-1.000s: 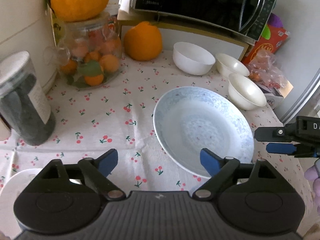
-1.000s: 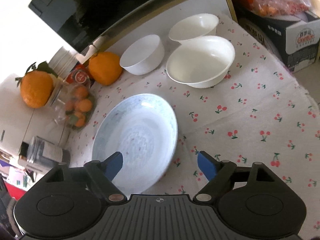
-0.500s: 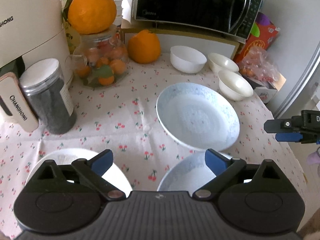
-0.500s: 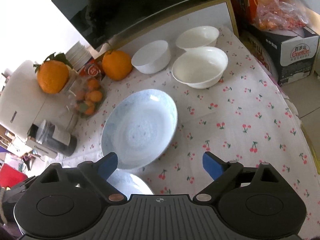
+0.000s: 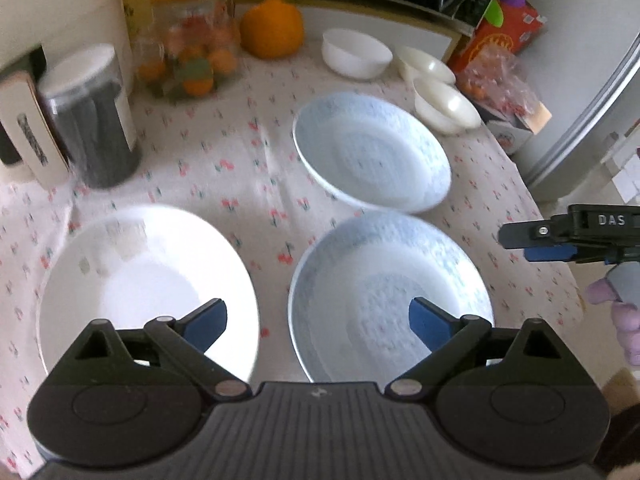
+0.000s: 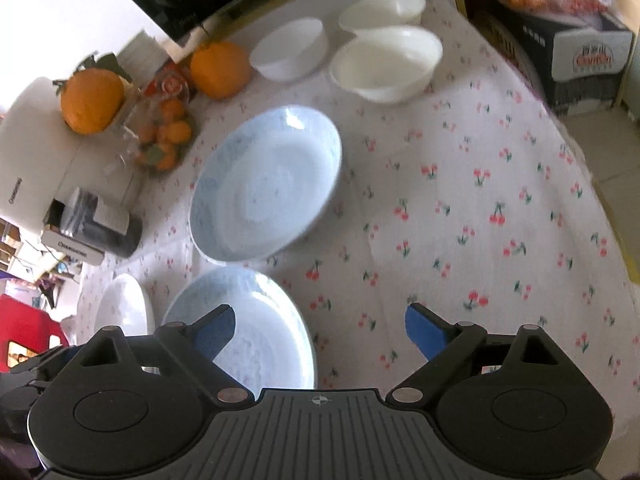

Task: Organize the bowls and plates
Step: 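Move both tools to the larger blue-patterned plate and close on its rim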

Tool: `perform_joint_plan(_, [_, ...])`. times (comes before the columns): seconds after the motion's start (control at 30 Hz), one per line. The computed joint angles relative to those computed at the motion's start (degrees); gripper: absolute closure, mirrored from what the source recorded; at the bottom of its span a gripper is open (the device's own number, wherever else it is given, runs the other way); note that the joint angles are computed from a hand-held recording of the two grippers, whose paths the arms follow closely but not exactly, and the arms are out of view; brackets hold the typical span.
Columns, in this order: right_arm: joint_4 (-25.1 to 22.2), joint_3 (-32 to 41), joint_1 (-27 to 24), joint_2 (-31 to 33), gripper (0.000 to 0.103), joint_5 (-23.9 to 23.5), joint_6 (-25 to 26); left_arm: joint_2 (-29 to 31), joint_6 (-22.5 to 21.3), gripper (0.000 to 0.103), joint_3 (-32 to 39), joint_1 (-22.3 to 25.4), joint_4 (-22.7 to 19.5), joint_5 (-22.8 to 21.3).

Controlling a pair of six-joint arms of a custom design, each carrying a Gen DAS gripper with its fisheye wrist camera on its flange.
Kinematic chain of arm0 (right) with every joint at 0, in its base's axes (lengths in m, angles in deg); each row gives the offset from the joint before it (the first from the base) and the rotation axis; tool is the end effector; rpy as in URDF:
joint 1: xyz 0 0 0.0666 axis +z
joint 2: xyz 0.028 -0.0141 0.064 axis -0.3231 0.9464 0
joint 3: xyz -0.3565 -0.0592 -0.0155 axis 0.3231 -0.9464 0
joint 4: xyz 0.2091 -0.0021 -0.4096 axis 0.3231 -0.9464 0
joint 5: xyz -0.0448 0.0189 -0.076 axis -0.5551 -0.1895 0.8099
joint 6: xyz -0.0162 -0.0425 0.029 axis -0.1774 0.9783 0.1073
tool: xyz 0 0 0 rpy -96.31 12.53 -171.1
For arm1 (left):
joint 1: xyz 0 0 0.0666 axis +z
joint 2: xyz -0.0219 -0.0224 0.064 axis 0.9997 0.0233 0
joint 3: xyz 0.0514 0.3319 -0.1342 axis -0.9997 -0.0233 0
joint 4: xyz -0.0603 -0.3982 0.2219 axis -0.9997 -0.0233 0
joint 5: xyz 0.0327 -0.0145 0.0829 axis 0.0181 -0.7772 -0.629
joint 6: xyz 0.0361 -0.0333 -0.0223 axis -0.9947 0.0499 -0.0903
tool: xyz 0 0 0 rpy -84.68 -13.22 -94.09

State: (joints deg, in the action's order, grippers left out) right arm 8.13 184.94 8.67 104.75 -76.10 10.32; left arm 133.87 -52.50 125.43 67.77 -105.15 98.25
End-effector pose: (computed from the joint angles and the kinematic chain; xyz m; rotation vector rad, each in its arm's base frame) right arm 0.5300 0.2733 0.5132 0.6855 2.5277 0.4846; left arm 0.5841 -0.2333 0.5269 0.5716 2.6202 -0.4635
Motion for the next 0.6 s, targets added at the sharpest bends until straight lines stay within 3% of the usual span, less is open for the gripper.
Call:
perform_joint_plan(0.1, [-1.4,0.3,-0.1,0.6,0.009,-3.1,-1.2,1.2,0.4,0.012,1.7,0.1,-4.1,1.3])
perform_joint_plan(0.23, [0.0,-1.4,-0.4,0.1,0.009,-7.5,-2.7,1.5,0.2,0.012,2.2,0.3,-6.4,3.6])
perform_joint_plan(0.4, [0.1,-2.1,-0.3,0.0,0.009,-8.4,-2.9,2.7,0.3,0.017,3.1,0.4,-9.7,5.0])
perform_joint_plan(0.6, [1.5,-3.2,-0.4,-0.2,0.009,-10.4,-3.6,2.9,1.9,0.025,2.4,0.5,-10.8,5.2])
